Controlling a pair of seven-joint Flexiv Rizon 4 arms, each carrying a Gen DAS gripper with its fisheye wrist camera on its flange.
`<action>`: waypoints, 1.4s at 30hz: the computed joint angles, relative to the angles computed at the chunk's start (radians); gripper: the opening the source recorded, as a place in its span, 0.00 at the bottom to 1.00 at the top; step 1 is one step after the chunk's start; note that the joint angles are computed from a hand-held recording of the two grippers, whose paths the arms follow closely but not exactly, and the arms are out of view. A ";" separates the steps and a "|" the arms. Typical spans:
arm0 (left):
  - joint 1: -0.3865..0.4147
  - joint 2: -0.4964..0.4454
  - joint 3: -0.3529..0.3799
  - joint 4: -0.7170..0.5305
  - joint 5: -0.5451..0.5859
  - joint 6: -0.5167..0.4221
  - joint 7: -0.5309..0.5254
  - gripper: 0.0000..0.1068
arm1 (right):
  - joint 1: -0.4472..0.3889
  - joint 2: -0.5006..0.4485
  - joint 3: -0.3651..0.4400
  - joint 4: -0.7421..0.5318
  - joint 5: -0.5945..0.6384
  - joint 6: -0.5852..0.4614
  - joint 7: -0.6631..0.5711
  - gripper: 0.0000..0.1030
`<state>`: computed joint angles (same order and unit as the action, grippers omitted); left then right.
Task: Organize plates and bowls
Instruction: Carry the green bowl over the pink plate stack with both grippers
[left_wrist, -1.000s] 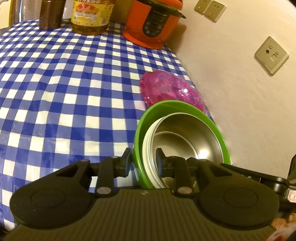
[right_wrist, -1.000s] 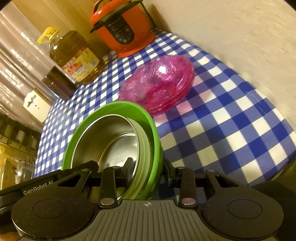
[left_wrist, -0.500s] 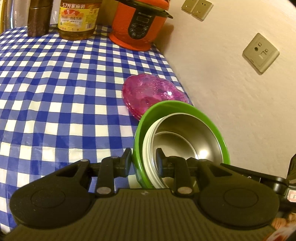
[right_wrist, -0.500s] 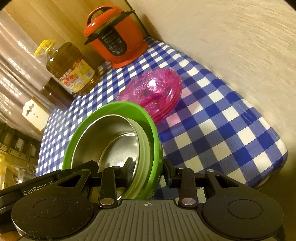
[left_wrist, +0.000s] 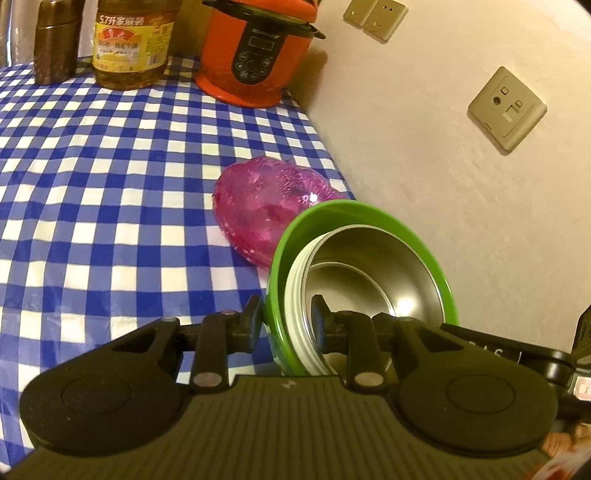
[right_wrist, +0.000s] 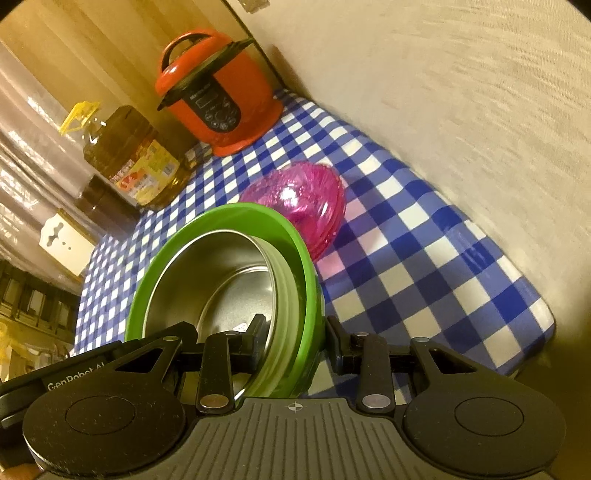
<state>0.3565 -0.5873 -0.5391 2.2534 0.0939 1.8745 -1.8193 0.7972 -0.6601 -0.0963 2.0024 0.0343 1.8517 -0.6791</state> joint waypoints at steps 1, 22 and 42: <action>0.001 -0.003 -0.004 -0.007 0.000 -0.004 0.001 0.23 | -0.004 0.000 0.000 -0.003 -0.001 -0.001 -0.001 0.33; -0.017 -0.082 -0.022 -0.161 -0.088 -0.075 0.078 0.23 | -0.151 -0.067 0.065 -0.165 -0.112 -0.070 -0.007 0.33; -0.063 -0.194 0.022 -0.327 -0.224 -0.171 0.194 0.23 | -0.304 -0.236 0.193 -0.437 -0.243 -0.214 -0.035 0.33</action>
